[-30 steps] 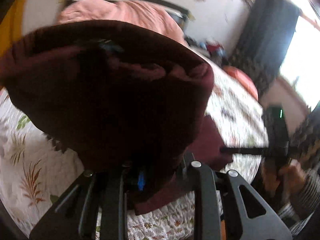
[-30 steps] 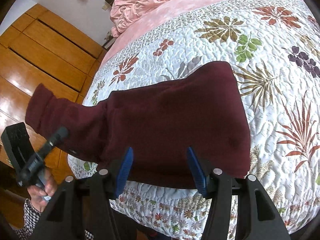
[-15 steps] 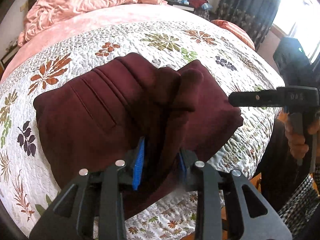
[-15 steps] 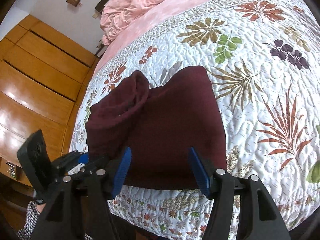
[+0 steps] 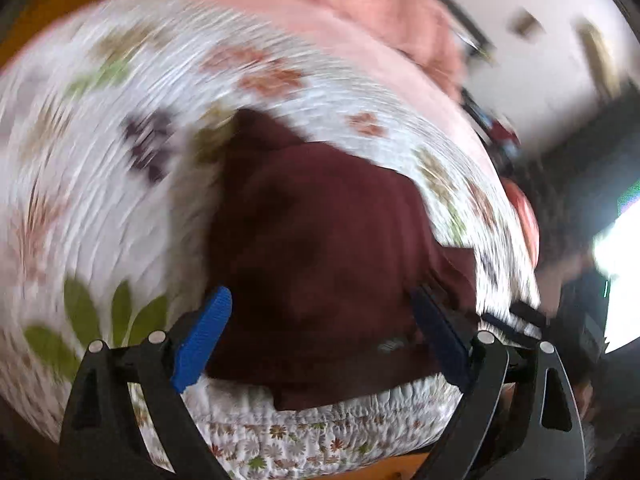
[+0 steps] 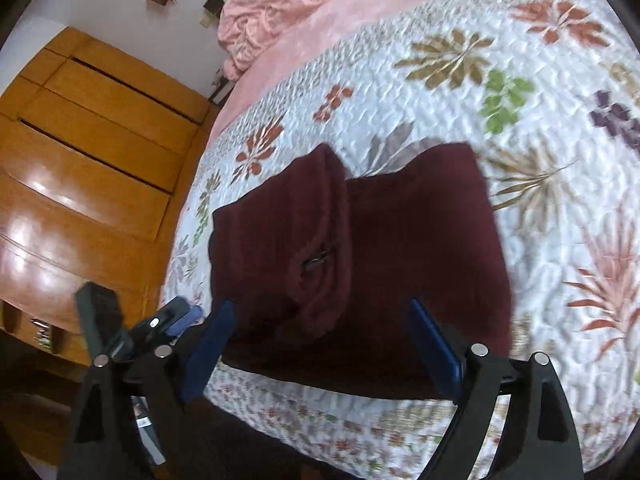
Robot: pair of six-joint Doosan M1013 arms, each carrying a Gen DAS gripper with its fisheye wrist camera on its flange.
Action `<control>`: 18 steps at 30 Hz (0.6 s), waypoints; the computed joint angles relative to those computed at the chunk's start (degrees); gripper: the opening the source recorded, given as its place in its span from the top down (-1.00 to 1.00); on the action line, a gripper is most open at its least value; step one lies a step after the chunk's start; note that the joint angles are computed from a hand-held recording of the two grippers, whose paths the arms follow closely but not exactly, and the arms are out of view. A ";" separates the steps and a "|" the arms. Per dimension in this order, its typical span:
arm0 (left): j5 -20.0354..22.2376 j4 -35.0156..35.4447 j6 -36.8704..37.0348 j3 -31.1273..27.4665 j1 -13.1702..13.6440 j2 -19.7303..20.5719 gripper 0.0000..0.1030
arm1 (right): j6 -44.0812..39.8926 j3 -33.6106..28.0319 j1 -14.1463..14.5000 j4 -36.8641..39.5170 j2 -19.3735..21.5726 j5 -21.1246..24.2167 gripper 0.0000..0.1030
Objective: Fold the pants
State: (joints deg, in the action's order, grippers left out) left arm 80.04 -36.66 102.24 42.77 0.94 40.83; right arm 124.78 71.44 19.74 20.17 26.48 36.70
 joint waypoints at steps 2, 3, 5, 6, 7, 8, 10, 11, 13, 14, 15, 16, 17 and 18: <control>2.27 0.83 -4.36 -1.90 0.28 1.48 -0.77 | -0.18 -1.96 -0.16 0.73 1.37 2.38 -0.76; 3.07 1.16 -5.62 -2.45 0.39 2.02 -0.77 | -0.37 -2.49 -0.27 1.38 1.87 3.07 -0.76; 4.60 2.83 -7.55 -3.21 0.28 2.77 -0.77 | -0.69 -3.69 -0.69 3.69 3.08 4.98 -0.77; 5.03 2.77 -7.54 -3.30 0.27 2.95 -0.77 | -0.89 -3.97 -0.89 4.77 3.53 5.57 -0.77; 5.45 2.63 -7.45 -3.25 0.24 3.13 -0.77 | -1.21 -4.41 -1.08 6.25 4.16 6.23 -0.77; 5.71 2.76 -7.59 -3.19 0.19 3.22 -0.77 | -1.27 -4.65 -1.15 6.83 4.54 6.58 -0.79; 5.86 2.35 -7.77 -2.65 0.33 3.17 -0.77 | -1.20 -5.16 -1.08 6.66 5.15 6.88 -0.79; 5.70 2.01 -7.90 -2.30 0.48 3.15 -0.77 | -1.19 -5.58 -0.96 6.42 5.46 6.85 -0.79; 5.22 1.47 -7.94 -1.48 0.57 2.99 -0.77 | -2.17 -6.20 -0.81 7.18 5.95 6.46 -0.78; 5.14 1.35 -8.00 -1.25 0.60 2.87 -0.77 | -2.52 -6.37 -0.78 7.58 6.12 6.32 -0.75; 5.07 1.35 -8.05 -1.20 0.56 2.89 -0.77 | -3.21 -6.32 -0.78 8.27 6.18 6.17 -0.72; 4.98 1.46 -7.83 -0.79 0.59 2.59 -0.77 | -3.36 -6.67 -0.70 8.38 6.48 6.35 -0.65; 4.76 1.59 -7.59 -0.35 0.62 2.40 -0.77 | -3.34 -6.94 -0.78 8.16 6.64 6.63 -0.50; 4.67 1.66 -7.66 -0.28 0.57 2.39 -0.78 | -3.22 -7.11 -0.75 7.99 6.78 6.70 -0.41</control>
State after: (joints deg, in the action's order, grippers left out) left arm 84.71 -35.00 94.58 42.49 1.51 43.22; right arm 121.56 64.34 18.99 28.16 33.26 43.40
